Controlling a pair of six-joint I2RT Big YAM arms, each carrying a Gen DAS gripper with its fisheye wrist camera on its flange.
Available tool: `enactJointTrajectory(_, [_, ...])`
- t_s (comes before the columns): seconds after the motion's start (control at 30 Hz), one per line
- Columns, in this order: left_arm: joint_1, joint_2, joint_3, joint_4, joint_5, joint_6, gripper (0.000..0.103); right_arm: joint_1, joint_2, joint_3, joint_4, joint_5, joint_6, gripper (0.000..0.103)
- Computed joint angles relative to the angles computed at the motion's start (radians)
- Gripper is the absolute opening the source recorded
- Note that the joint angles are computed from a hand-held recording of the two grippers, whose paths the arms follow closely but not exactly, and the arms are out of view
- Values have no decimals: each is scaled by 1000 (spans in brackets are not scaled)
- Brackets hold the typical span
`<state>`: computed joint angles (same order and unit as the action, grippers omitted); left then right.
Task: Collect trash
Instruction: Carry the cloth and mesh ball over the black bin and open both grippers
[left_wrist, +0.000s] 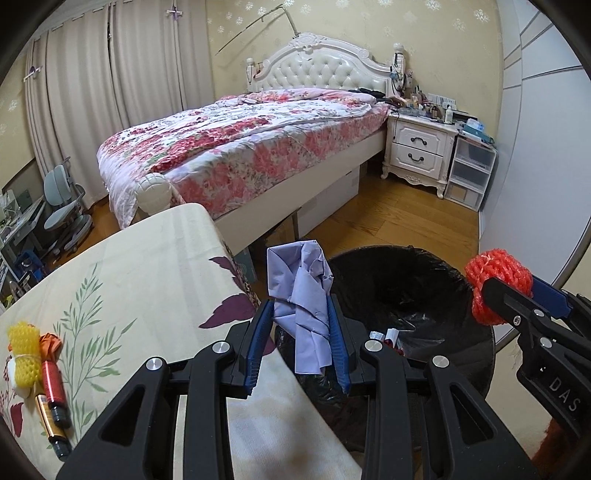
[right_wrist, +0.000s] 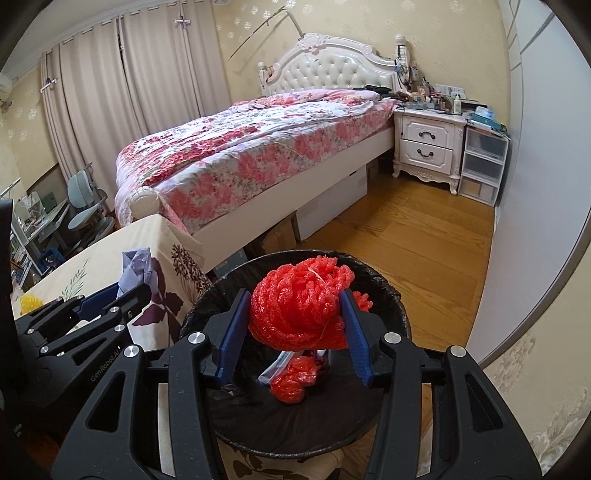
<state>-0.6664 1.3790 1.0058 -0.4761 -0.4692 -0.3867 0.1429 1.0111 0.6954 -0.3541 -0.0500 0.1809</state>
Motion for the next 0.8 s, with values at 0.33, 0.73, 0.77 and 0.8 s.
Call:
enactJointTrajectory(0.33, [8,20,18,-13,-24,-15,75,-25,25,4,14,9,13,67])
enactJointTrajectory(0.73, [13,-62,-26,-95,-100,-67,84,7,-18,7,-14,48,14,74])
enactJointTrajectory(0.77, [14,-78,-35,-106,-105,-75,84,18,-23,7,-18,54,13,74])
enactJointTrajectory(0.8, [18,-90,-43,-113,-107,-80,84,25,-22,11,-21,56,13,74])
